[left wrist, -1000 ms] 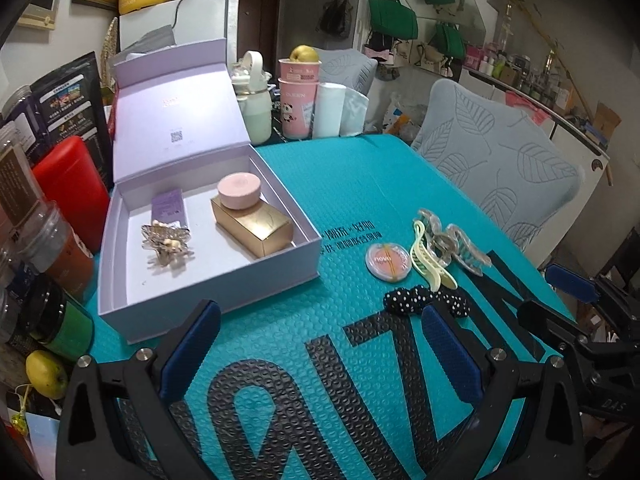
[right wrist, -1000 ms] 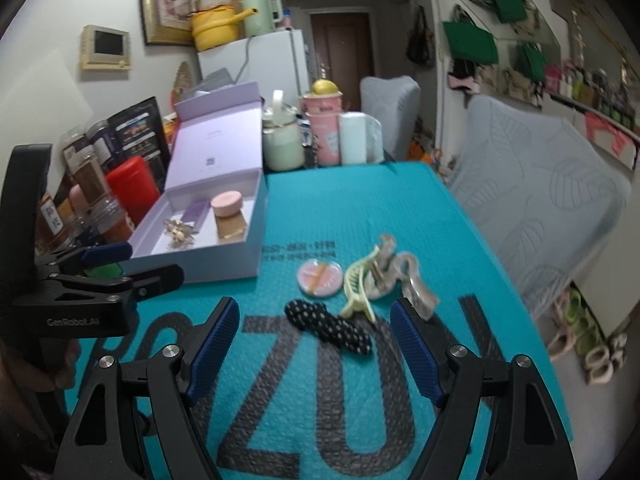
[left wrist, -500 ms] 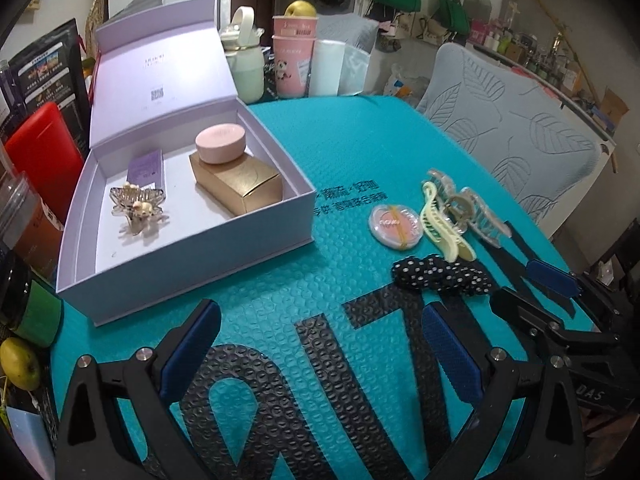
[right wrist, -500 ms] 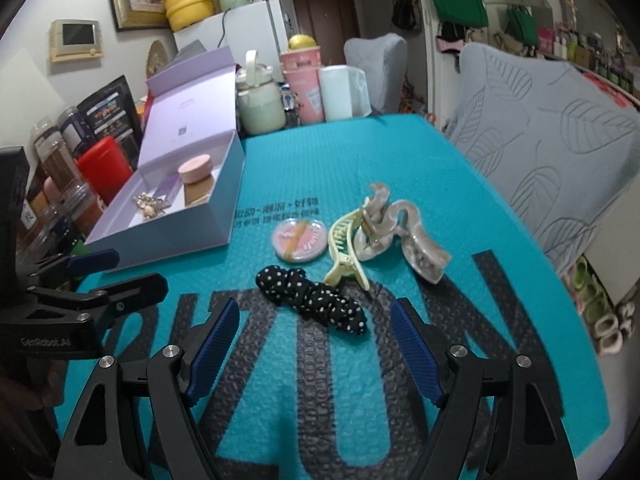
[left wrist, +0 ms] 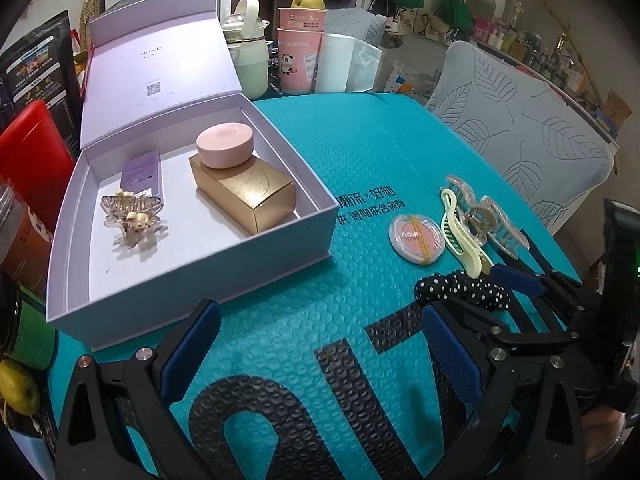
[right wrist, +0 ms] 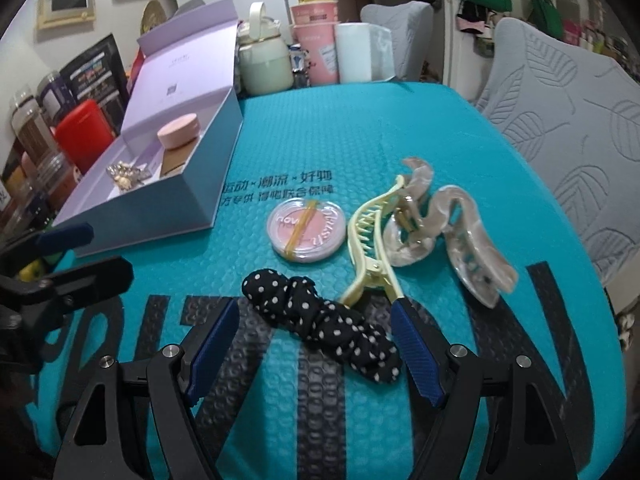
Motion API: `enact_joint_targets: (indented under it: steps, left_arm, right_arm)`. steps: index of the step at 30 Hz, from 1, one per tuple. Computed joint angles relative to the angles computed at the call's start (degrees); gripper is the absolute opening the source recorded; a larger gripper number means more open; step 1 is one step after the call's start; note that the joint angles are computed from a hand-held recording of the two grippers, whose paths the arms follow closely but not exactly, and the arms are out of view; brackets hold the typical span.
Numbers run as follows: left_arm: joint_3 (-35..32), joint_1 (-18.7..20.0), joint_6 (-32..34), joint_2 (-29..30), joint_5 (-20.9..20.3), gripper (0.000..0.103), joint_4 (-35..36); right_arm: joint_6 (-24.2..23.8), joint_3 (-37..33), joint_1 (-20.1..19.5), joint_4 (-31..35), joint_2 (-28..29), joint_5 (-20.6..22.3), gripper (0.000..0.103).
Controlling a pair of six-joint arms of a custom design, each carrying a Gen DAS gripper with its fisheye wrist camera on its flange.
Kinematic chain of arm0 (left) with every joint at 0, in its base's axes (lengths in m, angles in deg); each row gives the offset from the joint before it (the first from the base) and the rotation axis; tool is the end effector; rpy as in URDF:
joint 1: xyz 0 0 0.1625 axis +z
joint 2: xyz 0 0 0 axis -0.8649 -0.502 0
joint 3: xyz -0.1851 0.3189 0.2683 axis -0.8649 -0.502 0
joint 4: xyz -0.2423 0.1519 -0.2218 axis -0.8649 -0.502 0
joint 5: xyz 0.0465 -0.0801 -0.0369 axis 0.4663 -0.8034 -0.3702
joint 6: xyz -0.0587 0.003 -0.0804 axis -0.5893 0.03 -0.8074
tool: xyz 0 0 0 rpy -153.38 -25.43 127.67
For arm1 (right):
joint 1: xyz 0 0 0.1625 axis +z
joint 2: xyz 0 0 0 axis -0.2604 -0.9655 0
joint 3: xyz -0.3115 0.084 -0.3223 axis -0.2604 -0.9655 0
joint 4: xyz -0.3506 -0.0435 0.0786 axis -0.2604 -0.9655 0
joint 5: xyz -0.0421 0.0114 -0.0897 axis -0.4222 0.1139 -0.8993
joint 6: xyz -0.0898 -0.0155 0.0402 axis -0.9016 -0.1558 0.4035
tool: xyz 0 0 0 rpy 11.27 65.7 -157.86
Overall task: Organize rigid objects
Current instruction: 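Close the right gripper on the black polka-dot scrunchie while the left gripper approaches the blush compact, then close the left gripper on the clear novo blush compact while the right gripper lifts the scrunchie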
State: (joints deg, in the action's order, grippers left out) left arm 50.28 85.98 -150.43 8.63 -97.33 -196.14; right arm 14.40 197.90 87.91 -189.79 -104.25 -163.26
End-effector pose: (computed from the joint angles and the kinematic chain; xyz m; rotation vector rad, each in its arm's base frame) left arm -0.2808 -0.3747 -0.0505 0.1253 2.3106 -0.8772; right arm -0.0088 -0.4450 0.1920 0.9356 -2.4985 0.5135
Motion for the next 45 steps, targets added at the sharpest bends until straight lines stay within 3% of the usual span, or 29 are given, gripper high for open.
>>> enact_joint_targets:
  steps: [4, 6, 9, 12, 14, 21, 30, 34, 45]
  left_arm:
    - [-0.72, 1.16, 2.17, 0.15, -0.02, 0.102, -1.1]
    - [-1.21, 1.67, 3.06, 0.43, -0.15, 0.102, -1.71]
    - [-2.18, 2.49, 5.45, 1.23, -1.03, 0.102, -3.67]
    - [-3.25, 2.93, 7.75, 2.07, -1.61, 0.102, -5.12]
    - [-4.13, 3.14, 8.93, 2.54, -1.8, 0.102, -5.09]
    - [-8.46, 4.12, 14.49, 5.0, -3.05, 0.102, -6.3]
    - [-14.56, 6.18, 21.57, 8.98, -4.52, 0.101, -8.64]
    - [-16.76, 6.89, 23.21, 9.85, -2.33, 0.087, -6.86]
    - [-21.8, 9.85, 26.66, 12.18, -1.6, 0.083, -3.32]
  right_arm:
    - [0.29, -1.14, 0.68, 0.43, 1.12, -2.27, 0.076]
    - [-0.84, -0.82, 0.92, -1.58, 1.7, -3.12, 0.055]
    - [-2.48, -0.46, 0.53, -1.19, 0.96, -3.09, 0.037]
    - [-3.21, -0.5, -0.24, 1.2, -0.65, -2.61, 0.025]
    - [-3.48, -0.61, -1.02, 3.9, -2.22, -2.05, 0.022]
    - [-4.81, -0.58, -3.8, 10.83, -7.39, -1.08, 0.02]
    - [-3.23, -2.38, -6.12, 10.68, -8.98, -0.83, 0.02]
    - [-3.07, -2.96, -6.83, 10.79, -9.32, -0.14, 0.02]
    - [-3.26, -3.29, -8.28, 12.16, -10.01, 1.8, 0.025]
